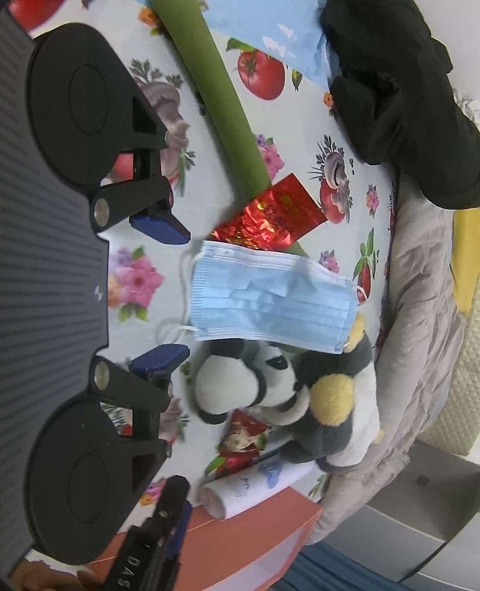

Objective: Organize soft objects
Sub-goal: 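Move the right tool to the panda plush while the left tool approaches the blue mask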

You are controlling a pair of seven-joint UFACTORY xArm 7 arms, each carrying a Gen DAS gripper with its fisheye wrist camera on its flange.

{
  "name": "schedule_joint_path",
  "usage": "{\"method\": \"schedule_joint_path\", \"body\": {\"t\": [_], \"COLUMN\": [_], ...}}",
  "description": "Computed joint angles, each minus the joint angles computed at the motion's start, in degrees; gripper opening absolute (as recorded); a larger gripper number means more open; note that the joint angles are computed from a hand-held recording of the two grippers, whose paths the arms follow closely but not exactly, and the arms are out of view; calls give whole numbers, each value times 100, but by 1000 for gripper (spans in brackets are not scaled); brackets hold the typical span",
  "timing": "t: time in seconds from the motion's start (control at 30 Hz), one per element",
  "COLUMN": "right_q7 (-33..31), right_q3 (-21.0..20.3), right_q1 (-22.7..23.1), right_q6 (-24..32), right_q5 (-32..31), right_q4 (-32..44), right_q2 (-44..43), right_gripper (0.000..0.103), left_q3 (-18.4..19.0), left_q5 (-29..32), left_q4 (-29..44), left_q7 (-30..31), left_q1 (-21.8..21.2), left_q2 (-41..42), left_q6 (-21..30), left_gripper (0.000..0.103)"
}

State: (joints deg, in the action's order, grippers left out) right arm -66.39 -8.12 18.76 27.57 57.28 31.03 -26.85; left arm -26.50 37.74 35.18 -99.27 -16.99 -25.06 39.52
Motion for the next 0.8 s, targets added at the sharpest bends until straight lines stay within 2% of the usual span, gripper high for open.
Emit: {"method": "schedule_joint_path", "body": {"t": [0.17,0.27,0.37,0.53,0.7,0.77,0.8], "right_q7": [-162,-268,-265,-363,-608,-585,-561], "right_q3": [15,140,330,650,936,1020,1042], "right_q1": [38,-10,-96,-247,-379,-430,-459], "right_q6": [-15,9,70,271,350,413,491], "right_q5": [264,506,776,1267,1610,1573,1547], "right_q4": [237,421,632,986,1221,1295,1330], "right_q2": [489,812,1111,1578,1915,2025,2064], "right_gripper": [44,54,54,60,77,79,79], "left_q3": [71,113,201,368,502,540,574], "left_q5": [473,823,1161,1648,2104,2225,2269], "left_q4": [-6,27,51,80,71,112,127], "left_q7": [-186,-395,-634,-1012,-1323,-1380,-1388], "left_q1": [283,384,395,283,81,-17,-65], "left_q2": [332,559,781,1031,1172,1241,1262], "left_q6": [-373,-492,-552,-468,-367,-251,-226], "left_gripper": [66,66,66,66,65,63,58]}}
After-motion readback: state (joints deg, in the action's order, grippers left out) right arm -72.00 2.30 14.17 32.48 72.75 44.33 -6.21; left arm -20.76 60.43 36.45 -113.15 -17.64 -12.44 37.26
